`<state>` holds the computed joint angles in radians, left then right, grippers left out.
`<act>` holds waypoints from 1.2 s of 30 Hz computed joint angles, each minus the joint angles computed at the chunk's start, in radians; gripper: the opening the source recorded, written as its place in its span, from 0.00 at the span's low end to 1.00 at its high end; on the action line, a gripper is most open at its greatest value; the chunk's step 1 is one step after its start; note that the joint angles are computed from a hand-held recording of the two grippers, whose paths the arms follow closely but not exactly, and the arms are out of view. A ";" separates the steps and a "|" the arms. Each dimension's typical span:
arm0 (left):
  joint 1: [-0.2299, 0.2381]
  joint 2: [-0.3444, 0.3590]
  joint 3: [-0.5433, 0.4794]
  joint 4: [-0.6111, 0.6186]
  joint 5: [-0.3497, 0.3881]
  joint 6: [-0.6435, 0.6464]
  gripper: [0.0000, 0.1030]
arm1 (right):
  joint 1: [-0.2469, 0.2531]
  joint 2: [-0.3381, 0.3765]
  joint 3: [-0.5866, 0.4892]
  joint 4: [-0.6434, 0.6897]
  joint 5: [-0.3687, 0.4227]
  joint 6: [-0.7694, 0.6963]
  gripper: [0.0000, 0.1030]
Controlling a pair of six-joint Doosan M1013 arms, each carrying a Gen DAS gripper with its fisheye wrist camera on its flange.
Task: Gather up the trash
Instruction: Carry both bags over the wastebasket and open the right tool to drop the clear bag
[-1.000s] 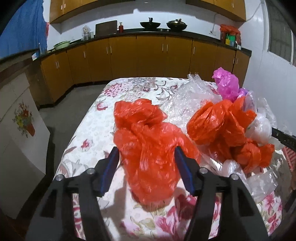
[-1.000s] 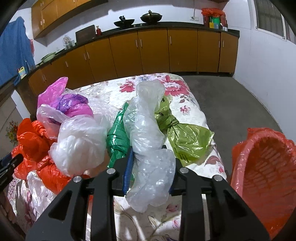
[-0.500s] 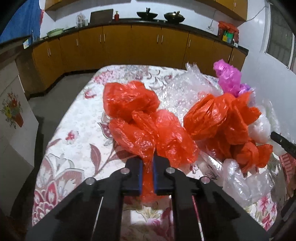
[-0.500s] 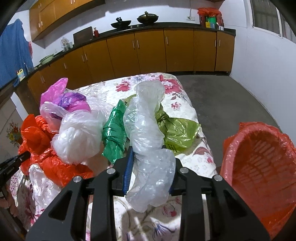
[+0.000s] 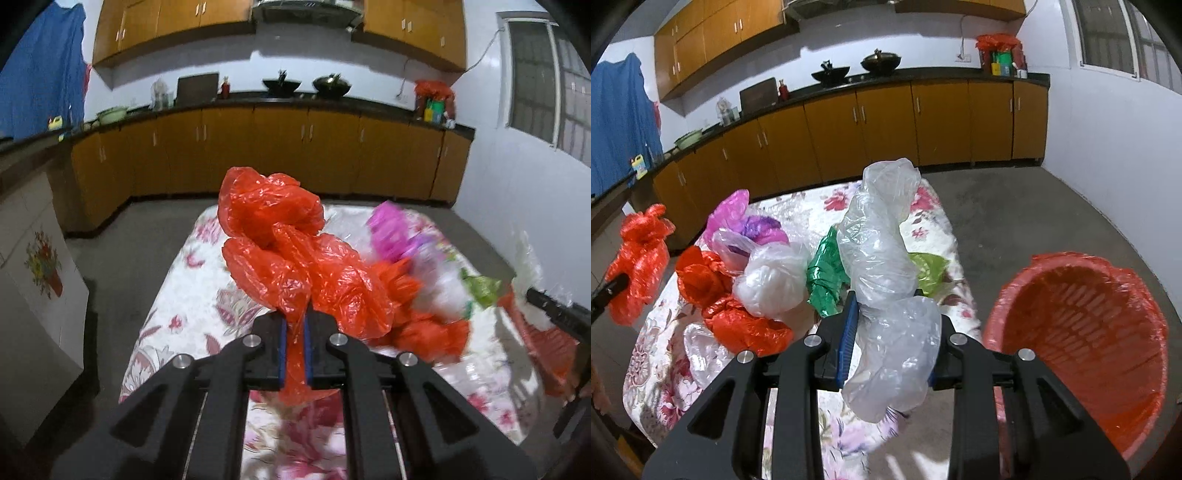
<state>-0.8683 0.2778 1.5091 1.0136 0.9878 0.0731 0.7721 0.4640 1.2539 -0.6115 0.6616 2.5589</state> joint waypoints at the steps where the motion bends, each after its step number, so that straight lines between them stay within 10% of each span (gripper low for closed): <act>1: -0.008 -0.001 -0.010 0.007 0.000 0.009 0.08 | 0.000 -0.009 0.009 -0.012 0.000 0.014 0.30; 36: -0.096 0.316 -0.460 -0.363 -0.309 0.553 0.08 | -0.068 -0.243 0.303 -0.250 0.111 0.444 0.30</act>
<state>-0.9647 0.5940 1.0488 0.6502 0.6790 0.6262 0.7041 0.2211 1.5569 -0.8619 0.7723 3.0031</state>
